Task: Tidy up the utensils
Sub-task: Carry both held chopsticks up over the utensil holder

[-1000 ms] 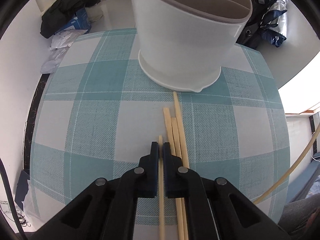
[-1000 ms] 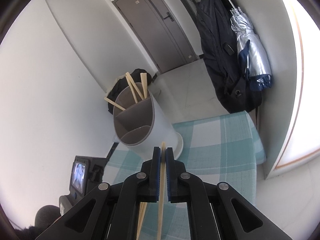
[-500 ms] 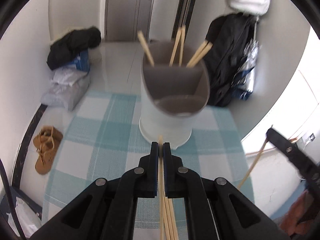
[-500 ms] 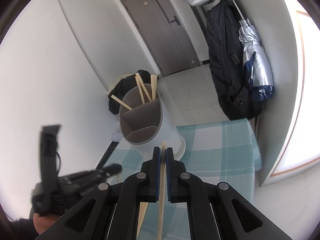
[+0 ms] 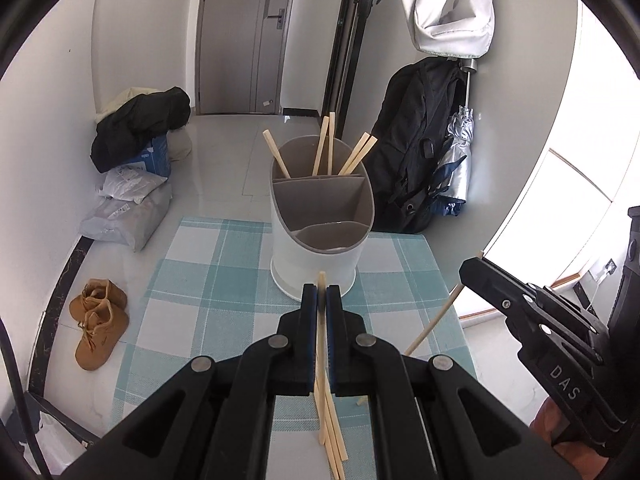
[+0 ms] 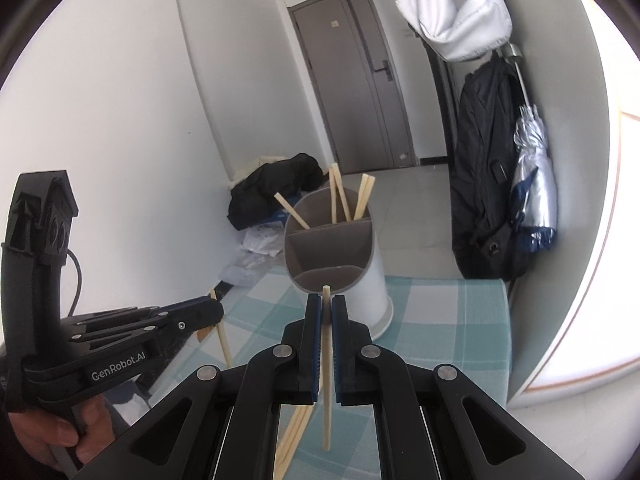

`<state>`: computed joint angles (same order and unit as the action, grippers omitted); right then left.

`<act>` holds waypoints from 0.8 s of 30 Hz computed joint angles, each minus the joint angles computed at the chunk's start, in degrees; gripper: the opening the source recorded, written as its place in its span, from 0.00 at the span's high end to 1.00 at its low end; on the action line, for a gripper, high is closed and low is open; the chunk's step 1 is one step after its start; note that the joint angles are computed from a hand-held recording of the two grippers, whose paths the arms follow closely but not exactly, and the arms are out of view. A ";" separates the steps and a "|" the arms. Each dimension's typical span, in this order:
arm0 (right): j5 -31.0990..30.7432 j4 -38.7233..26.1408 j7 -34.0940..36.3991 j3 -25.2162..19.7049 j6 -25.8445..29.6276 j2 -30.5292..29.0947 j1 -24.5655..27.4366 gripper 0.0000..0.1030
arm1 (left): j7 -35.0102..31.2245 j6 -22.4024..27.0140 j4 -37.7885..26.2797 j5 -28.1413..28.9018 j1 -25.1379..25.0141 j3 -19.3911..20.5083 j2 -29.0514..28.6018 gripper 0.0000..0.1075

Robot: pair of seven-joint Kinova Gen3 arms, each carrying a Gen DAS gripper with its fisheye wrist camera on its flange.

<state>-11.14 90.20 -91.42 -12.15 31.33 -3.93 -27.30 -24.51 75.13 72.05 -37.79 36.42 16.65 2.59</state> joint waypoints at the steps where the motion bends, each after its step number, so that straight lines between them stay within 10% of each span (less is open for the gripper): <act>1: 0.87 0.23 -0.58 -0.36 -0.31 -0.24 -0.03 0.96 | -0.18 0.49 -0.25 0.15 0.18 0.16 -0.07 0.99; 24: 3.25 -2.31 -1.84 -0.78 1.79 0.14 -0.93 0.96 | -6.11 0.13 -2.71 4.21 -3.02 1.14 -2.19 0.99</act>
